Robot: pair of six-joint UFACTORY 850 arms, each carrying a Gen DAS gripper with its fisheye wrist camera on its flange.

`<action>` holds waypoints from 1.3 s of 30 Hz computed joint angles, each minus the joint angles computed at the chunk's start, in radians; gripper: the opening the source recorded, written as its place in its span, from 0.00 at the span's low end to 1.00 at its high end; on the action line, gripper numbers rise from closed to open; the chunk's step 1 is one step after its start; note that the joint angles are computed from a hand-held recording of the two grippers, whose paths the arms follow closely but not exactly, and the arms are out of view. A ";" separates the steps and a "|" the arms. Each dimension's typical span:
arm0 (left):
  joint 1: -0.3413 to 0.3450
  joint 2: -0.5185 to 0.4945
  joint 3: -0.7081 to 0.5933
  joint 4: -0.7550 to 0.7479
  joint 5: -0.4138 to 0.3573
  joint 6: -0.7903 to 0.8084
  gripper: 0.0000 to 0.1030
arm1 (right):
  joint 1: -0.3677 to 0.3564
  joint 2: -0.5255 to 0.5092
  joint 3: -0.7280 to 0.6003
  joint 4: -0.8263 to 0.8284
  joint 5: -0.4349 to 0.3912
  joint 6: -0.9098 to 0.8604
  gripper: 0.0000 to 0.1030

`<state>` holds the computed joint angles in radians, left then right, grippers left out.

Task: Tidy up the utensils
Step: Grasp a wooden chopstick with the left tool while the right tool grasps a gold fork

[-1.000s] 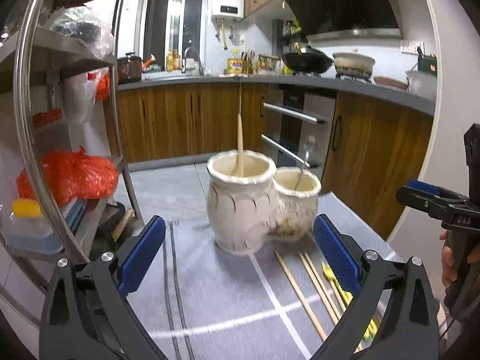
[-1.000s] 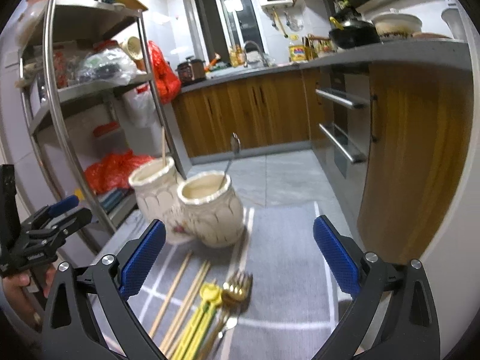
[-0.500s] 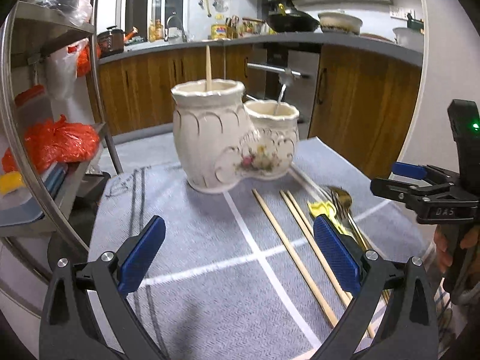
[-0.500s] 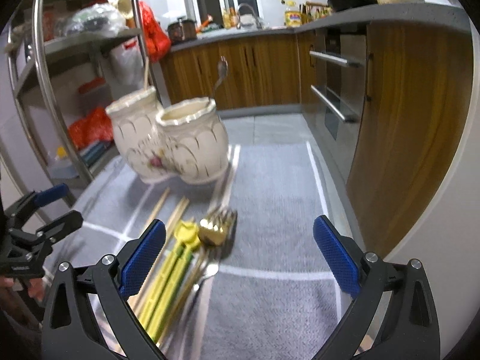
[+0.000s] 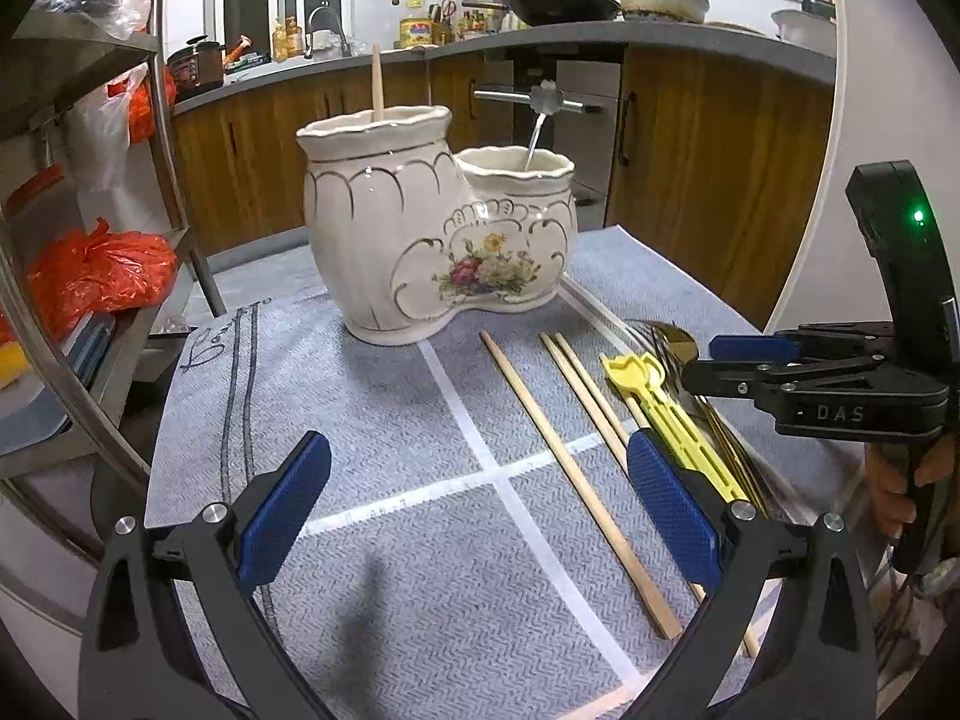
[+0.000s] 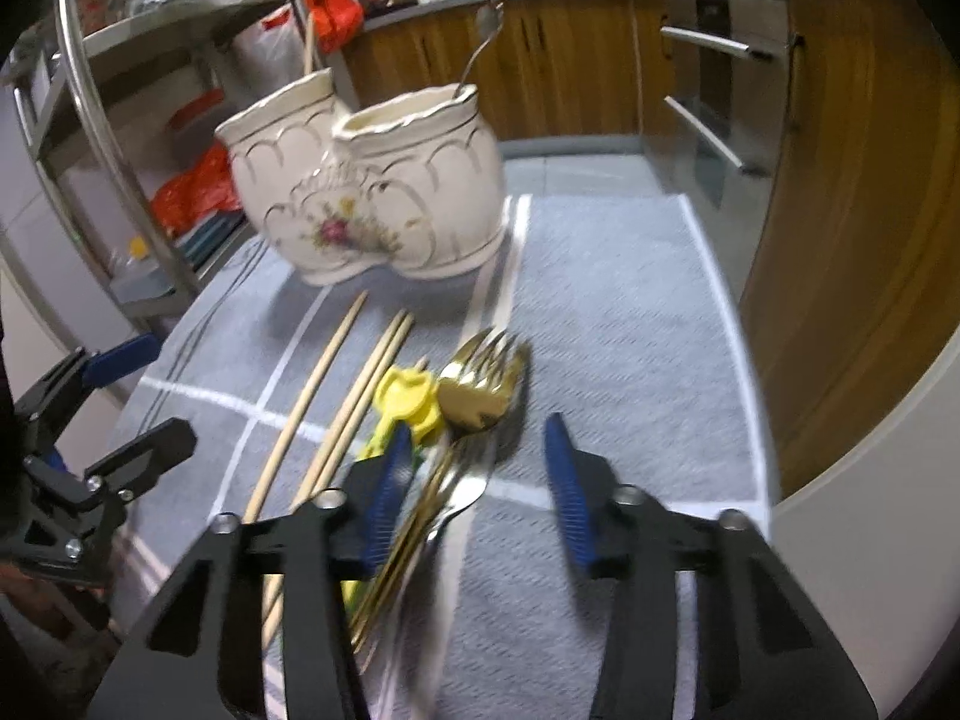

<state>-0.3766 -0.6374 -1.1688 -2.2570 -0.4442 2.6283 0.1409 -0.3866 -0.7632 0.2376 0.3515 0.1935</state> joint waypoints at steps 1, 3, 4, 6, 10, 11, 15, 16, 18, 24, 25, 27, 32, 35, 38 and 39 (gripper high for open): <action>-0.002 0.000 0.001 -0.002 0.004 0.004 0.95 | 0.002 -0.001 -0.001 -0.012 -0.004 0.013 0.34; -0.003 -0.001 -0.001 0.005 0.005 -0.001 0.95 | 0.004 -0.004 -0.001 -0.043 -0.008 0.046 0.30; -0.003 0.001 0.001 0.009 0.004 -0.003 0.95 | 0.006 -0.006 -0.002 -0.048 -0.009 0.053 0.28; -0.005 0.000 0.002 0.011 0.005 -0.003 0.95 | 0.009 -0.011 -0.006 -0.036 -0.006 0.041 0.25; -0.007 0.000 0.003 0.014 0.010 -0.003 0.95 | 0.006 -0.018 -0.016 -0.042 -0.008 0.055 0.22; -0.007 -0.001 0.002 0.015 0.010 -0.006 0.95 | 0.002 -0.020 -0.018 -0.066 -0.007 0.083 0.21; -0.007 -0.002 0.001 0.011 0.014 -0.003 0.94 | -0.011 -0.027 -0.028 -0.164 -0.009 0.197 0.14; -0.007 -0.002 0.000 0.011 0.016 -0.004 0.94 | -0.010 -0.031 -0.032 -0.171 -0.011 0.205 0.13; -0.010 -0.006 -0.007 0.021 0.031 -0.014 0.94 | -0.010 -0.039 -0.043 -0.182 -0.012 0.216 0.13; -0.029 -0.020 -0.037 0.155 0.082 -0.147 0.76 | -0.030 -0.037 -0.029 -0.314 0.033 0.377 0.08; -0.031 -0.022 -0.042 0.185 0.084 -0.178 0.74 | -0.030 -0.031 -0.022 -0.303 0.044 0.369 0.07; -0.037 -0.027 -0.052 0.248 0.090 -0.244 0.64 | -0.030 -0.019 -0.010 -0.299 0.061 0.370 0.06; -0.053 -0.051 -0.084 0.426 0.120 -0.429 0.48 | -0.031 0.013 0.018 -0.283 0.100 0.355 0.05; -0.061 -0.061 -0.093 0.448 0.148 -0.445 0.32 | -0.032 0.033 0.038 -0.266 0.124 0.339 0.05; -0.060 -0.061 -0.097 0.469 0.161 -0.450 0.09 | -0.032 0.050 0.055 -0.230 0.134 0.305 0.05; -0.056 -0.062 -0.101 0.513 0.153 -0.486 0.09 | -0.035 0.056 0.061 -0.225 0.134 0.299 0.05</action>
